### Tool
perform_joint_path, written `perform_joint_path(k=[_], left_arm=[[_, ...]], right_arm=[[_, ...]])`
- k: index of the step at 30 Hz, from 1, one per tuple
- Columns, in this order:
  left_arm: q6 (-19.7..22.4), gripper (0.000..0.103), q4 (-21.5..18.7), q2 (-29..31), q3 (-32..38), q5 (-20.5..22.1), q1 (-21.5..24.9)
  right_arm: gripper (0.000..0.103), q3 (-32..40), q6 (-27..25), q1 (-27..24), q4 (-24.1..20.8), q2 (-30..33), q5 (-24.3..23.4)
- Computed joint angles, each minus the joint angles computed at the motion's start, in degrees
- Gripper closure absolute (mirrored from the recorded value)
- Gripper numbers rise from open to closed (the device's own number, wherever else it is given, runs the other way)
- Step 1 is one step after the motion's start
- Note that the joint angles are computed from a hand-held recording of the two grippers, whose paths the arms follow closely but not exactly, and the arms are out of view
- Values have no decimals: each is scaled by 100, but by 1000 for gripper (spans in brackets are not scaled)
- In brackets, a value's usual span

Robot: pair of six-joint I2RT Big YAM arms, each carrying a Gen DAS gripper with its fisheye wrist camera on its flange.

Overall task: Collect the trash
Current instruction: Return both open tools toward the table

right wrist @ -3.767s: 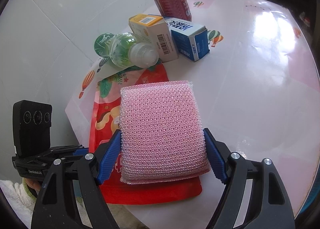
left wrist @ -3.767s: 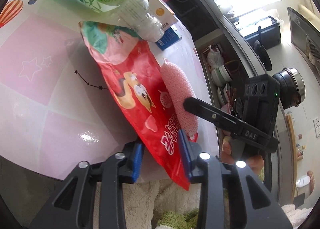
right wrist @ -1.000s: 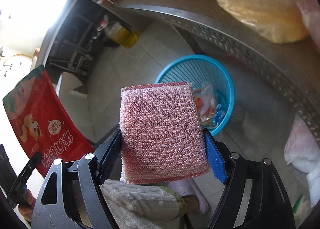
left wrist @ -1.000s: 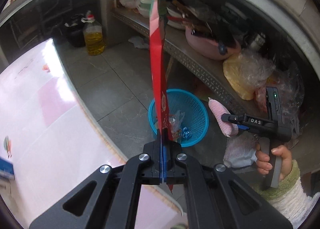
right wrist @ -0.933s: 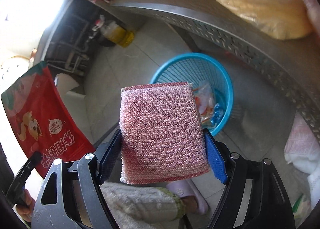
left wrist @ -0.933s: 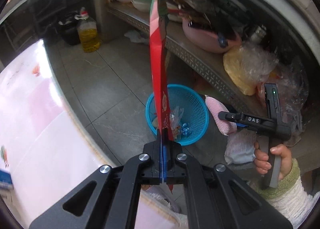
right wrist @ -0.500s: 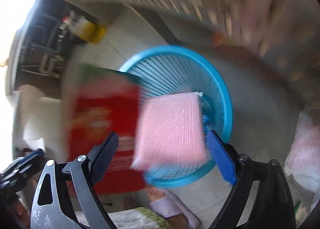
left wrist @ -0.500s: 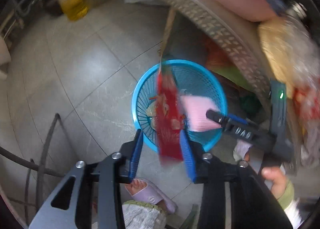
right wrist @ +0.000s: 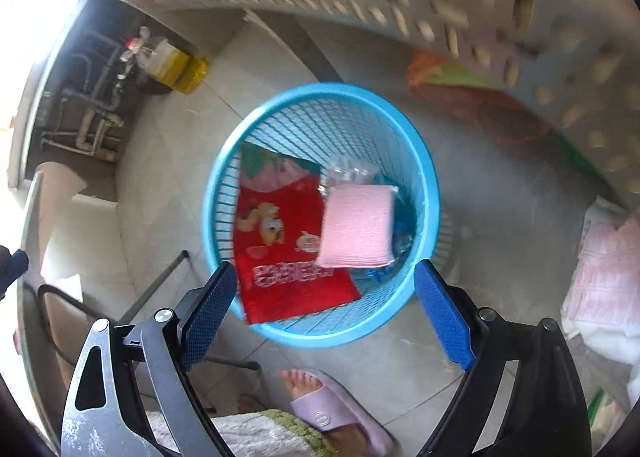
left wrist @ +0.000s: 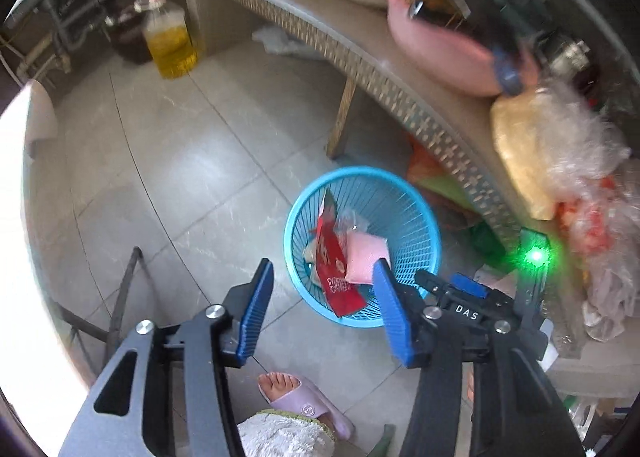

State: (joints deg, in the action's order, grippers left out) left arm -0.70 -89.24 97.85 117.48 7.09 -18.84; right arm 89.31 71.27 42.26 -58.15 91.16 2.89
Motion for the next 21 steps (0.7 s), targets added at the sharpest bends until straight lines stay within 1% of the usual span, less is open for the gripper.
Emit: perform_joint_path(k=[3, 7, 8, 10, 12, 13, 16, 18, 20, 21], left_arm=[[102, 44, 123, -434, -137, 74, 94], [136, 35, 410, -1207, -580, 165, 282], [118, 31, 494, -1422, -726, 206, 350], [33, 28, 651, -1851, -1034, 317, 509], [-74, 24, 791, -2216, -1304, 363, 661], [-135, 20, 898, -2429, -1475, 374, 757], [-226, 13, 1103, -2976, -1879, 258, 981], [-224, 10, 1163, -3281, -2076, 213, 1139], [-235, 6, 1196, -3532, -2218, 188, 1292], [-226, 6, 1217, -3660, -2293, 204, 1389]], right_arm=[[17, 445, -310, 163, -195, 81, 297], [17, 1073, -763, 436, -481, 143, 659], [17, 1252, -896, 503, -566, 166, 744], [17, 1665, -1141, 637, -776, 259, 923], [15, 2039, -1389, 752, -890, 343, 1053], [14, 2207, -1496, 809, -943, 374, 1134], [11, 2818, -1839, 1011, -1154, 559, 1412], [8, 3287, -2064, 1139, -1315, 747, 1567], [8, 3720, -2271, 1252, -1465, 928, 1678], [8, 3935, -2340, 1304, -1557, 1020, 1723]])
